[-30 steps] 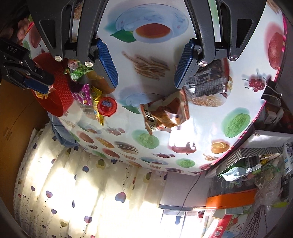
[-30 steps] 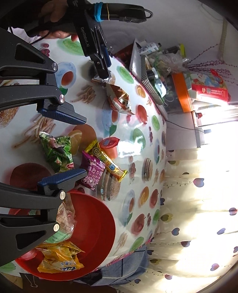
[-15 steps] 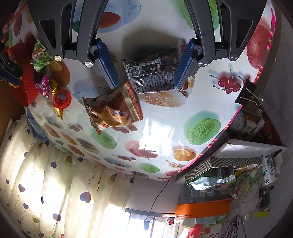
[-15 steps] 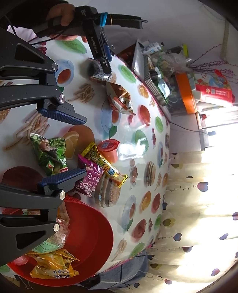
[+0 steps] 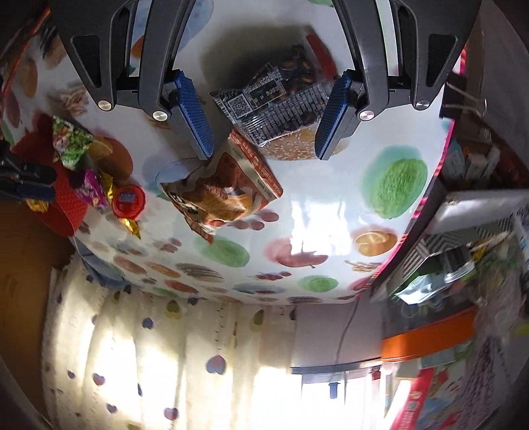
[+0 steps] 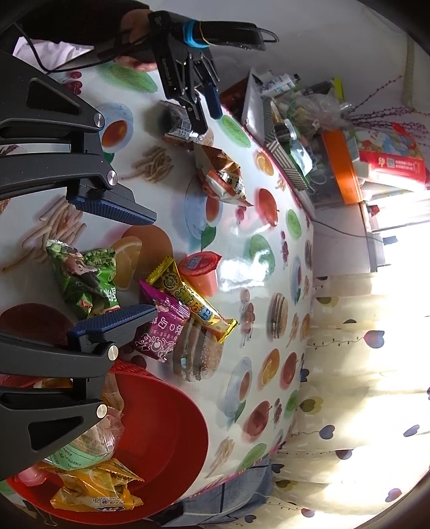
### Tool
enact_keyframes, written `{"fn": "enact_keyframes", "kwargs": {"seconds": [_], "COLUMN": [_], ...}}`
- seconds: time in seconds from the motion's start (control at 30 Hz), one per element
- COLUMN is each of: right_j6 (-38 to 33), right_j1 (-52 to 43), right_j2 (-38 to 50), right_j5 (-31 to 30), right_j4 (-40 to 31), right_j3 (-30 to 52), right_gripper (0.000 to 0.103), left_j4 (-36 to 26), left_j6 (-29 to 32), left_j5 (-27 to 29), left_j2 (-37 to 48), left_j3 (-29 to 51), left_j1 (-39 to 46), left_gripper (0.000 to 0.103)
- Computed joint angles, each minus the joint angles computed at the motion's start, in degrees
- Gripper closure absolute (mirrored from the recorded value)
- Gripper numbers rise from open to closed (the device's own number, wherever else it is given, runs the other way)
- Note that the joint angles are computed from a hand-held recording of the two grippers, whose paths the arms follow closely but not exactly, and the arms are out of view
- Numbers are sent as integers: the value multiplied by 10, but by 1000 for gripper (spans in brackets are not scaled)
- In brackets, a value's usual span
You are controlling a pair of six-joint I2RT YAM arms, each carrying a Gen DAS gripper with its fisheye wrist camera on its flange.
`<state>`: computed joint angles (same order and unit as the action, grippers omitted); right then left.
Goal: Organize snacks
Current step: 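Move the left tool to the dark snack bag while the right approaches the yellow wafer bar, then close the left tool on the dark snack bag while the right grasps the yellow wafer bar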
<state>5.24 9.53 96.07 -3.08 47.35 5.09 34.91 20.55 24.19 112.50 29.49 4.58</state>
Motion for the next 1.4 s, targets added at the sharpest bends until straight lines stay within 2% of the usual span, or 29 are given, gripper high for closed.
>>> {"fn": "enact_keyframes", "kwargs": {"seconds": [0.2,0.3,0.4,0.5,0.6,0.73,0.9,1.0,1.1,1.2,1.27,1.4], "right_j6": [9,14,17,21,26,29,31,32,36,37,35,33], "right_j1": [10,16,26,36,43,54,63,72,79,85,84,65], "right_j2": [9,14,16,15,15,11,9,9,8,3,-6,-3], "right_j5": [10,14,18,24,26,34,36,40,43,47,50,42], "right_j4": [8,8,5,4,3,-2,-2,-3,-4,-6,-12,-12], "right_j3": [1,4,7,8,9,7,8,9,9,8,6,11], "right_gripper": [54,54,54,54,54,54,54,54,54,54,54,54], "left_j4": [-75,-120,-150,-158,-148,-60,-25,-31,-82,-45,-10,8], "left_j6": [157,203,250,280,271,228,147,88,0,-116,-172,-224], "left_j5": [20,46,46,51,45,-20,-62,-52,36,42,11,-57], "left_j2": [32,31,23,16,17,26,18,14,10,19,24,41], "left_j3": [48,59,54,42,33,-8,-34,-35,-18,-17,-18,-2], "left_j1": [7,23,27,35,44,41,83,114,143,115,84,30], "left_gripper": [38,38,38,38,38,38,38,38,38,38,38,38]}}
